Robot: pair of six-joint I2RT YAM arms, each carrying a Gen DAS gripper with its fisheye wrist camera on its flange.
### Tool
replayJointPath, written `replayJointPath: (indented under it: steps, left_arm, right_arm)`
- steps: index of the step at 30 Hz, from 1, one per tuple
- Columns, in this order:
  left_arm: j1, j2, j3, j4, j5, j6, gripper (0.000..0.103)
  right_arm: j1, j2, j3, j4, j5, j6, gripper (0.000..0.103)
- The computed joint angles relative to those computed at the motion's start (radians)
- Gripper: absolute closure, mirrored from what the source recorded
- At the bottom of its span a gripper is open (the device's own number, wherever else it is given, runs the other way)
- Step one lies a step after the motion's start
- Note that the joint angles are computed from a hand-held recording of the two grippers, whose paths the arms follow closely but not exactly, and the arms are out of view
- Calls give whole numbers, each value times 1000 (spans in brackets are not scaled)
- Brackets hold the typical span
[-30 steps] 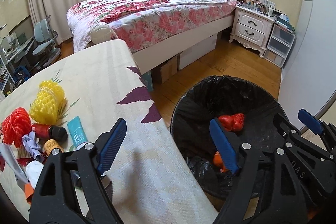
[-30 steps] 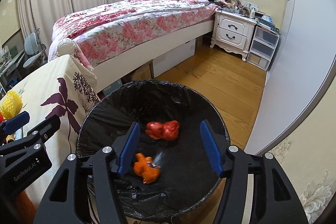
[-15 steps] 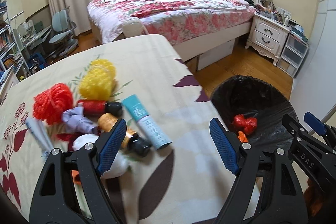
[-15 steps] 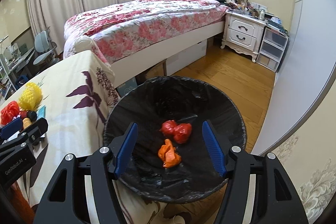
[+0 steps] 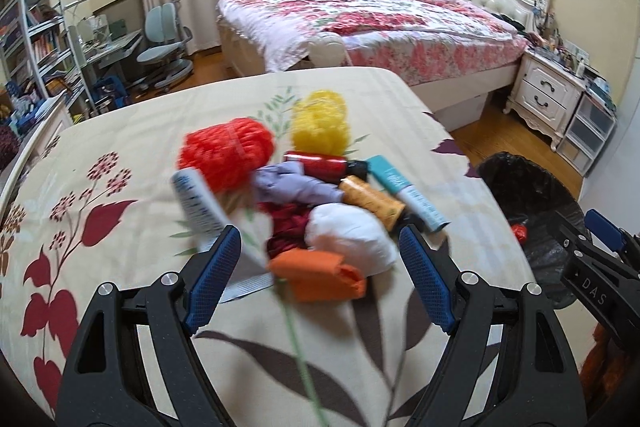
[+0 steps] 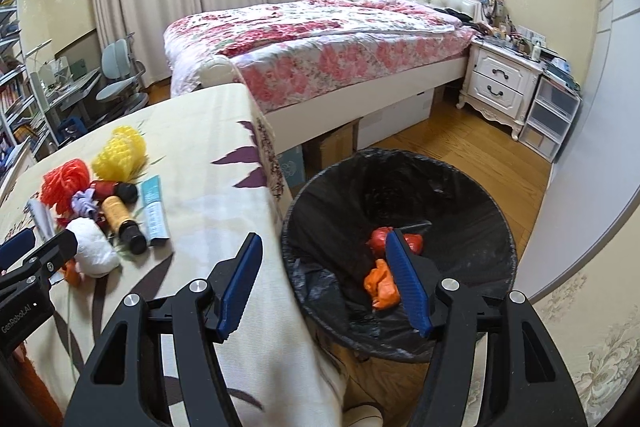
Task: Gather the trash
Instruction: 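Move both open tools back over the items on the bed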
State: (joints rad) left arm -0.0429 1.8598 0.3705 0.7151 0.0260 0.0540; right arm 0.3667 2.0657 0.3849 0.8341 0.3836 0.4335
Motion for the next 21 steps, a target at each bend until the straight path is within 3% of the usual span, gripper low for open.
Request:
replayJointPath:
  steps: [12, 21]
  left_arm:
    - [249, -19, -11, 1, 121, 83, 20]
    - [243, 32, 22, -10, 143, 70, 20]
  right_arm:
    - [144, 17, 96, -105, 19, 25, 40]
    - [181, 40, 142, -160, 41, 56, 40]
